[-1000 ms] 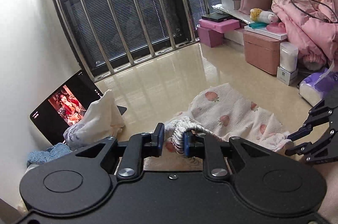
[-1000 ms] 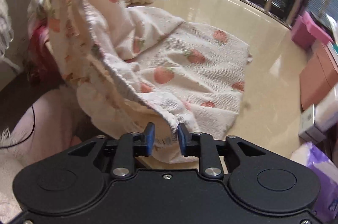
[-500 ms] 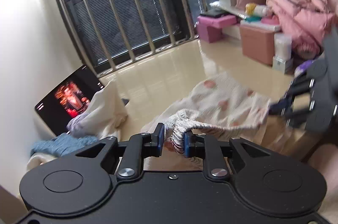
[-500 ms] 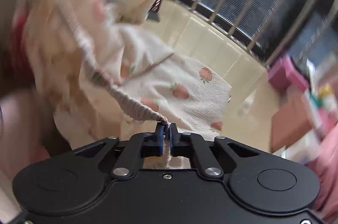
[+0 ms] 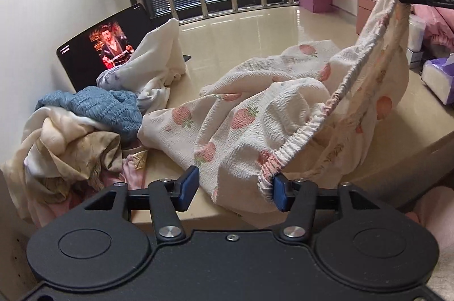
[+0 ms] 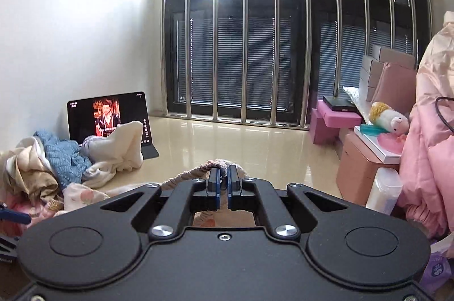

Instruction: Fold clothes

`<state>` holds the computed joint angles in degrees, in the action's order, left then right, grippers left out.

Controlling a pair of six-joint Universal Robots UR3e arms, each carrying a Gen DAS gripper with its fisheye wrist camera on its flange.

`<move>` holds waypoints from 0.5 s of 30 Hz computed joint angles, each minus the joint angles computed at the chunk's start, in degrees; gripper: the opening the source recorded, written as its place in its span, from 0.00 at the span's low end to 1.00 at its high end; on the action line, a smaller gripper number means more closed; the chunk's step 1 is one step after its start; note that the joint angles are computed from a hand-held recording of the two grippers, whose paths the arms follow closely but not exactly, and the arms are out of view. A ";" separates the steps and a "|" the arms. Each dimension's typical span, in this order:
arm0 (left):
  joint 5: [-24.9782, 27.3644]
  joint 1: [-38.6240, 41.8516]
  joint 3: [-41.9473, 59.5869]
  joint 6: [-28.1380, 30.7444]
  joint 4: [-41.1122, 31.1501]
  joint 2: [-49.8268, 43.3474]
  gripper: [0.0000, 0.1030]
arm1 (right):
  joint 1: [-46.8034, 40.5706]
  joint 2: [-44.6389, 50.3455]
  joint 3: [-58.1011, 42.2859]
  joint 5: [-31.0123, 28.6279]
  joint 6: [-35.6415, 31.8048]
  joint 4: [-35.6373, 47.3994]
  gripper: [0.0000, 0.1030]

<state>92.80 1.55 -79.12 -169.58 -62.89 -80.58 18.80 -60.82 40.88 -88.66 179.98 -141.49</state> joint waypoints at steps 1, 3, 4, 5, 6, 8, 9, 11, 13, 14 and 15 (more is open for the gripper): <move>0.04 0.12 -0.84 -0.53 0.77 0.48 0.43 | 0.31 -0.42 1.07 -0.62 -0.82 -0.29 0.04; -1.84 1.57 -2.33 -1.37 1.43 1.89 0.29 | 0.35 -1.61 3.71 -1.13 -2.12 -0.32 0.04; -3.68 2.77 -3.74 -1.83 2.28 3.21 0.25 | 0.31 -2.39 5.55 -1.22 -2.19 -0.64 0.04; -5.54 4.01 -5.11 -2.30 3.08 4.52 0.24 | 0.29 -3.27 7.59 -1.45 -2.28 -1.10 0.04; -7.17 5.10 -6.40 -2.91 3.90 5.72 0.23 | 0.37 -4.60 10.64 -2.29 -2.45 -2.20 0.04; -7.70 5.50 -8.58 -5.37 6.07 7.00 0.22 | 0.61 -7.11 16.12 -3.59 -2.95 -3.57 0.05; -7.81 5.49 -9.89 -6.60 6.78 8.10 0.21 | 0.65 -8.72 19.47 -3.92 -3.48 -4.24 0.05; -7.72 5.08 -12.45 -7.95 7.41 10.43 0.20 | 1.31 -11.91 25.61 -5.22 -5.13 -4.84 0.05; -7.50 4.56 -14.83 -9.36 7.90 12.69 0.18 | 1.59 -15.23 31.17 -5.70 -6.06 -4.66 0.05; -7.14 4.09 -15.63 -10.27 7.58 13.55 0.17 | 1.67 -17.10 33.56 -5.46 -5.89 -3.83 0.05; -7.70 4.15 -15.76 -10.92 6.27 14.15 0.15 | 1.75 -18.82 35.69 -5.28 -5.75 -2.95 0.05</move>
